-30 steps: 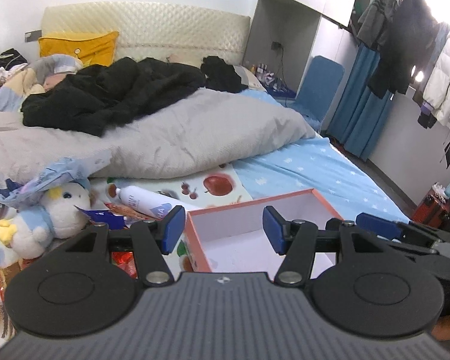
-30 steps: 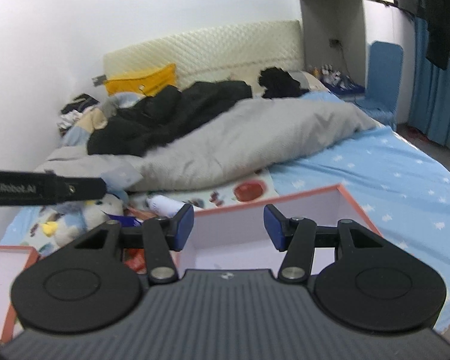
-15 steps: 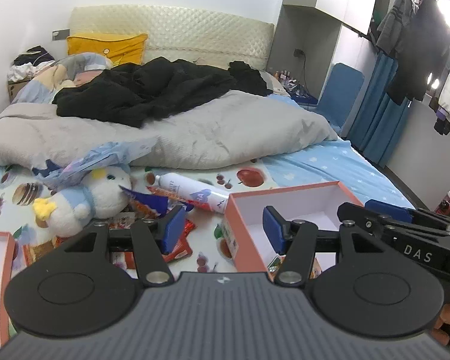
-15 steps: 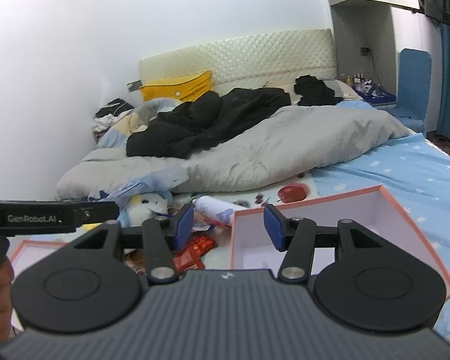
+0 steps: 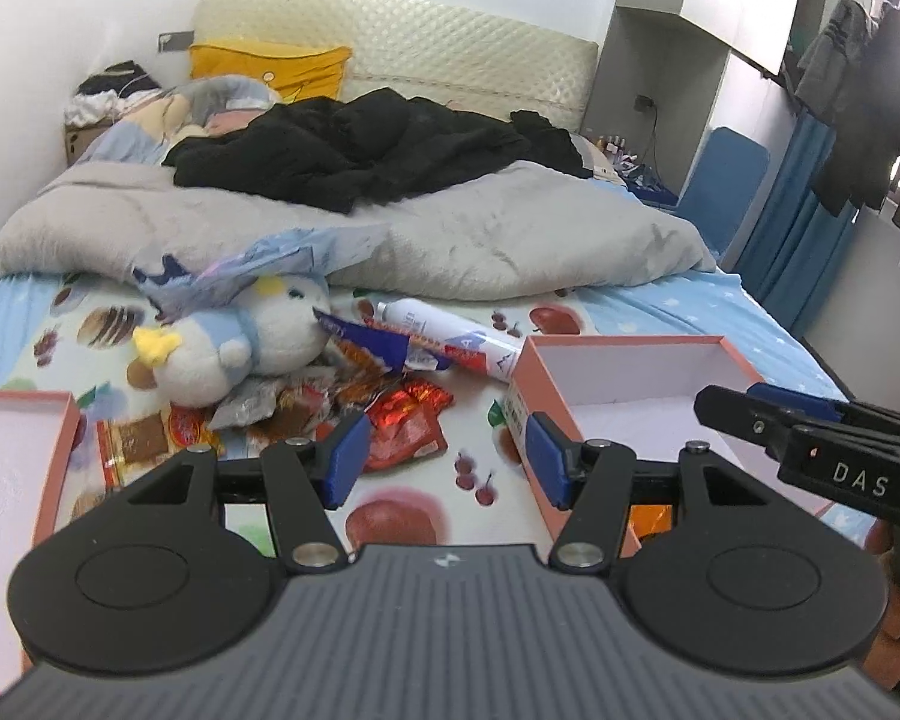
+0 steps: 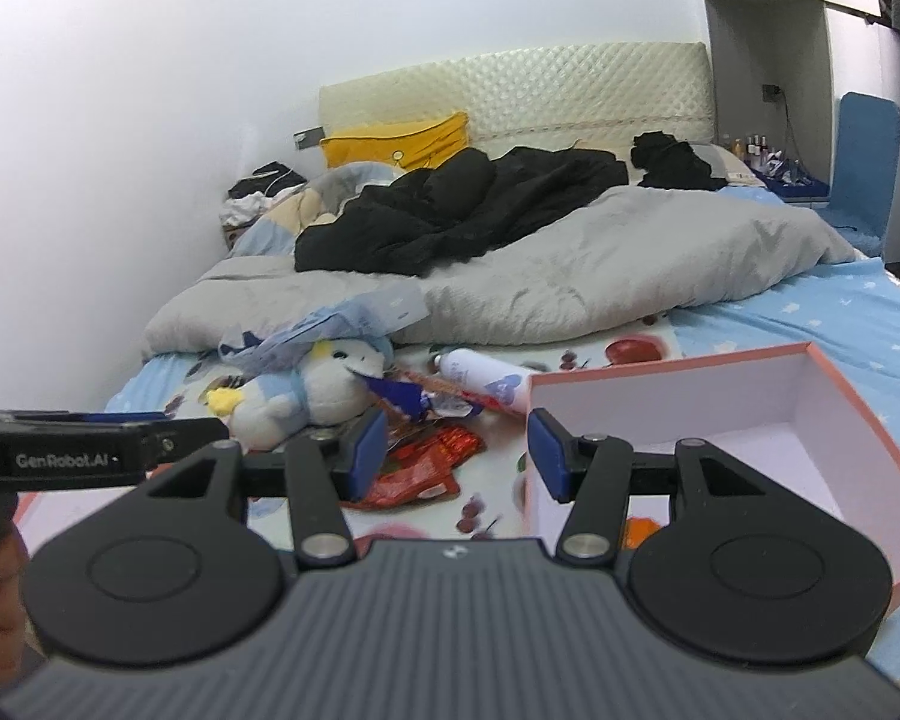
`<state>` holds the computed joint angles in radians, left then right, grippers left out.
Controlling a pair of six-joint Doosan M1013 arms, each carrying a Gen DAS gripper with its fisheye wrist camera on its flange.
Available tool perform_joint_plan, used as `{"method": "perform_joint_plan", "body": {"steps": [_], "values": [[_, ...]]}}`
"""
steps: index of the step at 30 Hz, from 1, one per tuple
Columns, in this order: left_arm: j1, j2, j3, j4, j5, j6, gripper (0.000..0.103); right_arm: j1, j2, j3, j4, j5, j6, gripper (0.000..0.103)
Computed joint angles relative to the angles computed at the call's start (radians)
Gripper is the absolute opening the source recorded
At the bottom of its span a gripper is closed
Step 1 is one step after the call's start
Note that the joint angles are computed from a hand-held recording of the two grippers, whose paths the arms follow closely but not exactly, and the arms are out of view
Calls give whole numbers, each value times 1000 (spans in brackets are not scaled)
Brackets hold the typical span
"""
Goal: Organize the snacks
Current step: 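Move both open tools back over the snack pile, then grasp the red-labelled brown stick snack with left tool while right tool grasps red packet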
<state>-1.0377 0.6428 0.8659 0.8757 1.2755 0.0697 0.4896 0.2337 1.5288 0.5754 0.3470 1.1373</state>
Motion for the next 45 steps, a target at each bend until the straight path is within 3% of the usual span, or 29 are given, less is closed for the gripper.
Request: {"method": "perform_joint_plan", "body": {"steps": [15, 24, 39, 42, 45], "values": [[-35, -78, 194, -39, -7, -188, 65, 54, -27, 70, 13, 30, -46, 54], [-25, -111, 284, -82, -29, -247, 65, 79, -12, 69, -17, 47, -40, 54], [51, -131, 378, -165, -42, -292, 69, 85, 100, -41, -62, 147, -15, 54], [81, -132, 398, -182, -49, -244, 69, 86, 130, -74, -79, 164, -15, 54], [115, -138, 433, -202, -108, -174, 69, 86, 162, -109, -112, 182, 10, 58]]}}
